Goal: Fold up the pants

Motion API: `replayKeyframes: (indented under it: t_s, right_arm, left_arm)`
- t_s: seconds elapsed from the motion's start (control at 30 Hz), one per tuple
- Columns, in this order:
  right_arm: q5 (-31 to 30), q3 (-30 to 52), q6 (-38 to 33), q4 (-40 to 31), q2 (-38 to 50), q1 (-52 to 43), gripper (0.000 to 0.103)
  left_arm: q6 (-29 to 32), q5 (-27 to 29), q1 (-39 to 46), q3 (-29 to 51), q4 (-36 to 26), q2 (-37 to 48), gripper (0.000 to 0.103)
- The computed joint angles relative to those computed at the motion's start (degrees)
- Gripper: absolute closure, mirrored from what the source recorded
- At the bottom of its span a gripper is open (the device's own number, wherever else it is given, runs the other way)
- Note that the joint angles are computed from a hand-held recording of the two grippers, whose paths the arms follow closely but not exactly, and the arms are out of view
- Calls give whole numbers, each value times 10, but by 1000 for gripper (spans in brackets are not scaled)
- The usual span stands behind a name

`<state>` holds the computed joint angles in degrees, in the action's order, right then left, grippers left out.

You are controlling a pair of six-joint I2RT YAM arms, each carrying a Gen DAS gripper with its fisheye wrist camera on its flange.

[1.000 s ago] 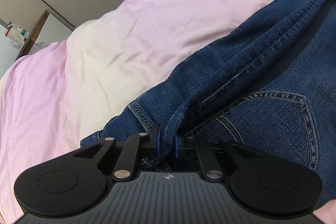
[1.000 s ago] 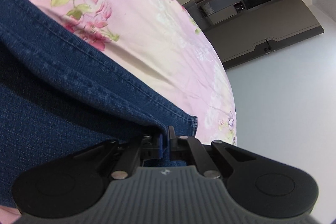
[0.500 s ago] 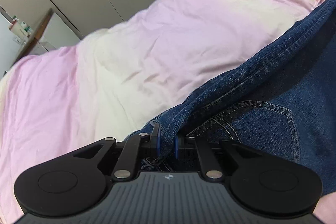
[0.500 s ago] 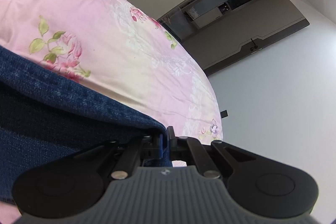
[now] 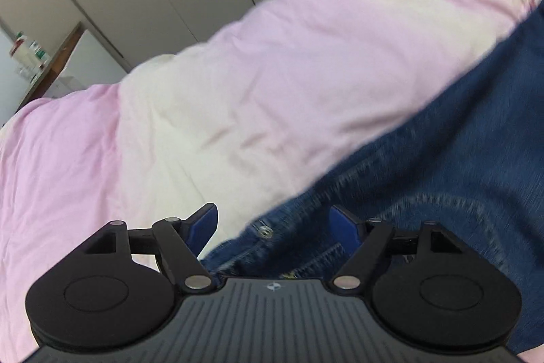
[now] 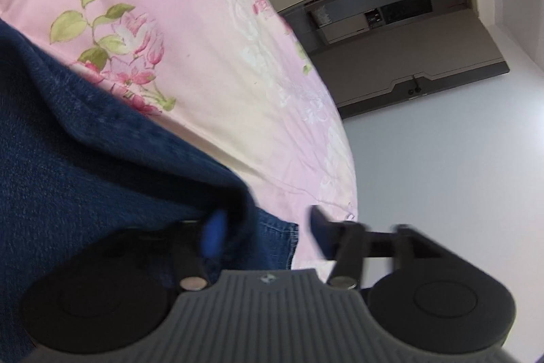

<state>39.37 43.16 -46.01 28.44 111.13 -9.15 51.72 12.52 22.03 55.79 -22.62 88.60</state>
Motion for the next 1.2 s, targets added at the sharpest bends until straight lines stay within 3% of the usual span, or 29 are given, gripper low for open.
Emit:
replayKeyframes:
  t_s: [0.17,0.4,0.53,0.7,0.77,0.8,0.9,0.97,1.0,1.13,1.2]
  right_arm:
    - [-26,-58,66,-45,-111,12,31]
    - [-143,-174,272,-265,-380,60,29]
    - [-146,-269,372,-372,-528,148,32]
    - [-112,-340,571,-521,-678,328,33]
    - [-88,-347,674,-547,-663,440,35]
    - [-78,-343,727,-549,-637,497,35]
    - [-56,-314,849,-516,-526,637,35]
    - [-61,-287,879,-479,-459,690,36]
    - [-67,-270,879,-459,-429,705,36]
    - [-107,-198,841,-365,-322,748,37]
    - [-129,-159,815,-318,-272,763,37]
  left_arm:
    - [-47,25,50,33,-50,-37,15]
    - [-51,154,234,52,-202,-71,15]
    - [-11,196,344,42,-236,-62,15]
    - [26,218,437,56,-279,16,15]
    - [11,233,454,71,-289,57,18]
    - [4,244,459,82,-299,81,27]
    - [-15,259,455,83,-280,104,64]
    - [-9,273,455,84,-279,106,81]
    - [1,281,456,84,-283,102,96]
    - [33,287,442,65,-252,28,98]
    - [32,263,423,67,-240,3,99]
